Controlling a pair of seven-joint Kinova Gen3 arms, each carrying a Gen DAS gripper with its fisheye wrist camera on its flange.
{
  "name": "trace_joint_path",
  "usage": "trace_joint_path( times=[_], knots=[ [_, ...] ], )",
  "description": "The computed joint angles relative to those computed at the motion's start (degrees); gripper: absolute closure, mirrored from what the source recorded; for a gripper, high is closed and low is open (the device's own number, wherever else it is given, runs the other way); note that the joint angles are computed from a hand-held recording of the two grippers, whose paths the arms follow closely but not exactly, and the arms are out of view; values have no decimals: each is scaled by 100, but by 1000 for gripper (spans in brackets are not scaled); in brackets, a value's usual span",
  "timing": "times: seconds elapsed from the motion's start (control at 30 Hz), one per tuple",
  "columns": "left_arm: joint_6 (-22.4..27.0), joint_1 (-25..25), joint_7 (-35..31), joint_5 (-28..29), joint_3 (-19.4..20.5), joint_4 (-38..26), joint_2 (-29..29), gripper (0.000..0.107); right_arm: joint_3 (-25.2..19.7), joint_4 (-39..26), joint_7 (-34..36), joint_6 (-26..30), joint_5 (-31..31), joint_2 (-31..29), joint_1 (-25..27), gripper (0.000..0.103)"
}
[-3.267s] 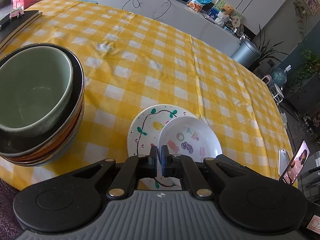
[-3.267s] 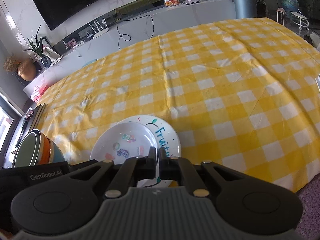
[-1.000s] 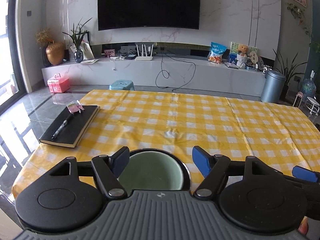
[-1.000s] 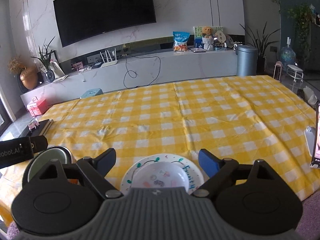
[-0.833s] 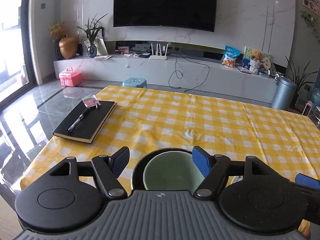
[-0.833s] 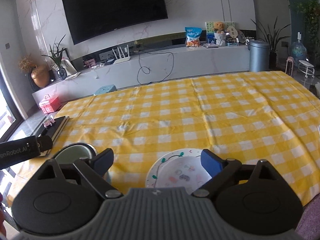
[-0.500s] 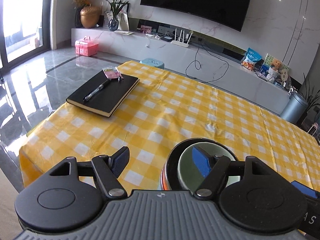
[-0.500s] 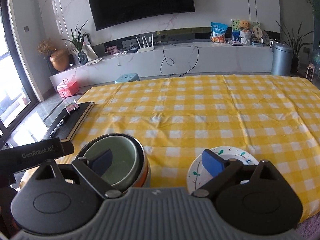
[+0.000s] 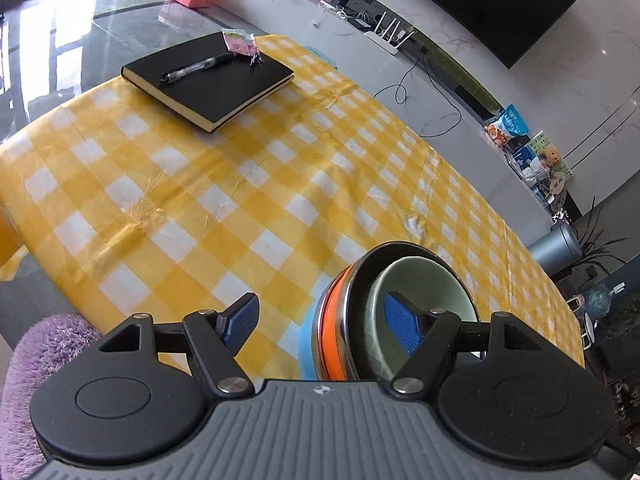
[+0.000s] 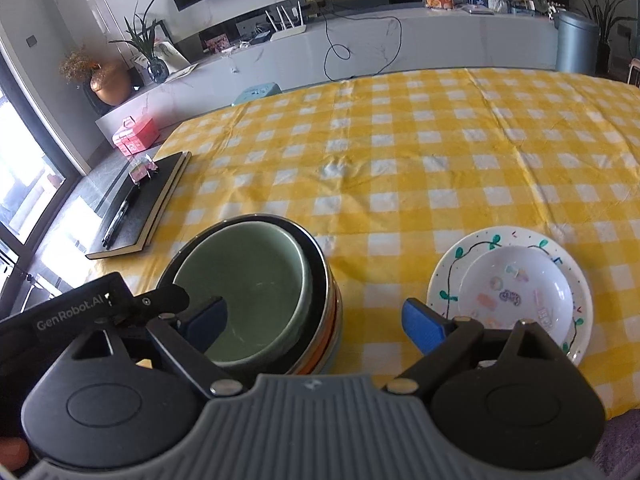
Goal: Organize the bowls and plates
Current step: 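Reach both grippers to the rim of the steel bowl stack and close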
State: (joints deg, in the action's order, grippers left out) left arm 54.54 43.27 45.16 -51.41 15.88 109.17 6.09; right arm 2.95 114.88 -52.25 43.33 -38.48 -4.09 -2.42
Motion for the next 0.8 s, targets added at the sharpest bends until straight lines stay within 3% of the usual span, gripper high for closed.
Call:
trace_joint_path(
  times=[0.33,0.47,0.8],
  knots=[
    [-961,-252,241,-1,-175,354,-9,34,-60,-386,-232,609,-236,703,335,31],
    [-1025,-304,70,77,-197,297,41,39,-136,-640,-393,1082,-350,1049,573,39],
    [-1114,-336,-618,531,-332,59,178,50,-312,-782,-203,1359,-482,1281,833,54]
  ],
)
